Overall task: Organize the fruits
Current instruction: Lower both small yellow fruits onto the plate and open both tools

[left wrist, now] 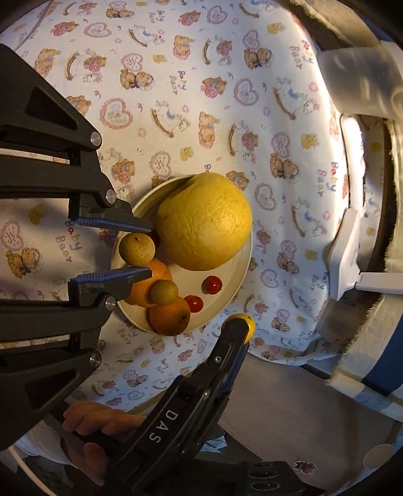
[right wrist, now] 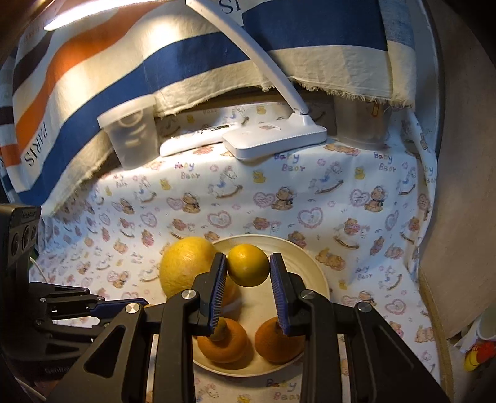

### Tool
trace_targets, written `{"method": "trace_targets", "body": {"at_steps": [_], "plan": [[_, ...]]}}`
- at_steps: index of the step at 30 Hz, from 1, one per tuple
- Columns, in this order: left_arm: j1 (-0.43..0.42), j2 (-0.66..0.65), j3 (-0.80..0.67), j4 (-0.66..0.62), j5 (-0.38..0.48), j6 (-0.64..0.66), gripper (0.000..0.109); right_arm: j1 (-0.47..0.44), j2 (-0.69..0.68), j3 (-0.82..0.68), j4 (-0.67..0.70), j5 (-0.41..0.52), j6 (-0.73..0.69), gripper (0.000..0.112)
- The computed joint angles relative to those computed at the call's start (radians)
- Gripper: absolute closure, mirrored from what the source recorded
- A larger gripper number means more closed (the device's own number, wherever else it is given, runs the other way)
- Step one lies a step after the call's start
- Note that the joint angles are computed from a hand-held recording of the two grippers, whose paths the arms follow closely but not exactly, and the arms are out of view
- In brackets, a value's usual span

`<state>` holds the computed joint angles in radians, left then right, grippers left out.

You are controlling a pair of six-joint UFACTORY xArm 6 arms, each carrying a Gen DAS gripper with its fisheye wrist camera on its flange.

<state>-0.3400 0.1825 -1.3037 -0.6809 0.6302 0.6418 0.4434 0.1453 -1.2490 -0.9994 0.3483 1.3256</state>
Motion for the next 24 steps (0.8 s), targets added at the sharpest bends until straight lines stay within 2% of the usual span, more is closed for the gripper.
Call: {"method": "trace_targets", "body": {"at_steps": [2,5,10,17,24], "plan": [[0.002,0.016,-0.017,0.0,0.021,-0.006,0.087,-0.002,0.01,-0.001,0.119,0.013,-0.09,0.082],[0.004,0.025,-0.022,0.002,0.026,-0.009,0.087,0.001,0.033,-0.02,0.263,0.082,-0.198,0.082],[0.004,0.046,-0.036,-0.015,0.041,-0.002,0.087,-0.028,0.047,0.002,0.491,0.047,-0.349,0.082],[0.008,0.058,-0.05,-0.029,0.049,0.014,0.087,-0.032,0.07,-0.009,0.56,0.065,-0.399,0.083],[0.015,0.058,-0.049,-0.039,0.041,0.027,0.087,-0.039,0.074,-0.008,0.566,0.067,-0.4,0.083]]}}
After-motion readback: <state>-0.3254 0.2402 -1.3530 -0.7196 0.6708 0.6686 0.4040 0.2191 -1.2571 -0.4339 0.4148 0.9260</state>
